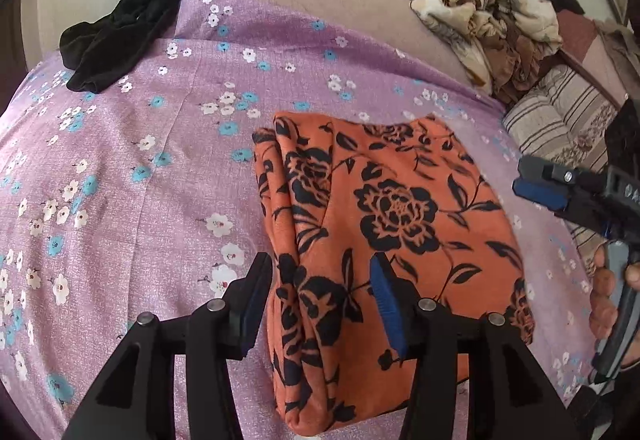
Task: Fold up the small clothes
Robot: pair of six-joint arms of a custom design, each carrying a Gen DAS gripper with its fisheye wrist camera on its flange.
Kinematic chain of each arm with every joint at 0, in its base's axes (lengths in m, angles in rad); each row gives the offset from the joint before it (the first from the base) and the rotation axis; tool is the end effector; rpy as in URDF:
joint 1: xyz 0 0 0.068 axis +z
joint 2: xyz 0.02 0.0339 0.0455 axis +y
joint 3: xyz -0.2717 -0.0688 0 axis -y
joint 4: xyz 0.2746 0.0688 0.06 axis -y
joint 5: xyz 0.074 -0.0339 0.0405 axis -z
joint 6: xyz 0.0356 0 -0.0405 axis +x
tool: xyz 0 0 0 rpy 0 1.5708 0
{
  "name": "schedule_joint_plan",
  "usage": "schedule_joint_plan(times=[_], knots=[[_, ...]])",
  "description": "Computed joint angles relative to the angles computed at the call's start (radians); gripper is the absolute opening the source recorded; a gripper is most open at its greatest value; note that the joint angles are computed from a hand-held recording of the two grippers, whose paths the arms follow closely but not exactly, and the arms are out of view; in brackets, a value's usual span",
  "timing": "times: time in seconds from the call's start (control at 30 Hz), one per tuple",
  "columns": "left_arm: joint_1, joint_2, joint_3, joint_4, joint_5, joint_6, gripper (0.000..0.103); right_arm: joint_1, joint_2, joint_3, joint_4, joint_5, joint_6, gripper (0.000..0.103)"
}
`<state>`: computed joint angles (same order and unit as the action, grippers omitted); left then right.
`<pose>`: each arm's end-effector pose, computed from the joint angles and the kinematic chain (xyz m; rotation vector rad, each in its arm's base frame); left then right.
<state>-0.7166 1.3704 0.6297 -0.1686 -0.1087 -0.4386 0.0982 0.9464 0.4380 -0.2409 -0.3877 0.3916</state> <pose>0.2108 -0.1785 0.1524 0.3010 2.4896 -0.3558 0.2062 0.0338 0.1798 0.1444 2.3488 0.6942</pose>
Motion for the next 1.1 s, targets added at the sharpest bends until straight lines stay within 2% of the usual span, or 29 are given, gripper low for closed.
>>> schedule_joint_plan(times=[0.07,0.17,0.23,0.3,0.33,0.4,0.5,0.67,0.73,0.8,0.9,0.97,1.03,1.1], knots=[[0.007,0.076,0.027,-0.029,0.019,-0.015,0.052,0.041,0.102,0.02,0.057,-0.032,0.018,0.071],[0.02,0.022,0.003,-0.037,0.041,-0.05,0.055,0.044,0.303,0.041,0.087,-0.026,0.076,0.071],[0.003,-0.017,-0.006,-0.046,0.0,-0.038,0.056,0.049,0.264,0.012,0.128,-0.011,0.108,0.071],[0.007,-0.008,-0.001,-0.047,0.008,-0.047,0.064,0.073,0.226,0.021,0.125,0.028,0.109,0.071],[0.011,0.019,0.008,-0.051,0.016,-0.048,0.064,0.076,0.233,0.035,0.131,0.036,0.107,0.072],[0.019,0.065,0.02,-0.054,0.027,-0.06,0.065,0.056,0.304,0.068,0.159,0.03,0.117,0.079],[0.022,0.043,0.005,-0.052,0.036,-0.071,0.065,0.007,0.464,0.11,0.21,-0.008,0.142,0.079],[0.02,0.044,0.013,-0.066,0.026,-0.064,0.065,0.049,0.346,0.073,0.239,0.062,0.151,0.08],[0.021,0.044,0.017,-0.073,0.028,-0.075,0.066,0.04,0.418,0.101,0.24,0.084,0.146,0.081],[0.014,0.026,0.015,-0.095,0.016,-0.075,0.066,0.005,0.508,0.129,0.25,0.047,0.156,0.081],[0.009,0.014,0.011,-0.108,-0.009,-0.072,0.068,0.014,0.412,0.09,0.269,0.046,0.218,0.081],[0.011,0.006,0.01,-0.123,-0.01,-0.083,0.068,0.033,0.366,0.079,0.272,0.057,0.21,0.083],[0.003,-0.01,0.01,-0.144,-0.016,-0.095,0.068,0.054,0.423,0.12,0.215,0.117,0.178,0.086],[-0.008,-0.048,0.001,-0.174,-0.033,-0.093,0.068,0.051,0.487,0.143,0.18,0.12,0.175,0.086]])
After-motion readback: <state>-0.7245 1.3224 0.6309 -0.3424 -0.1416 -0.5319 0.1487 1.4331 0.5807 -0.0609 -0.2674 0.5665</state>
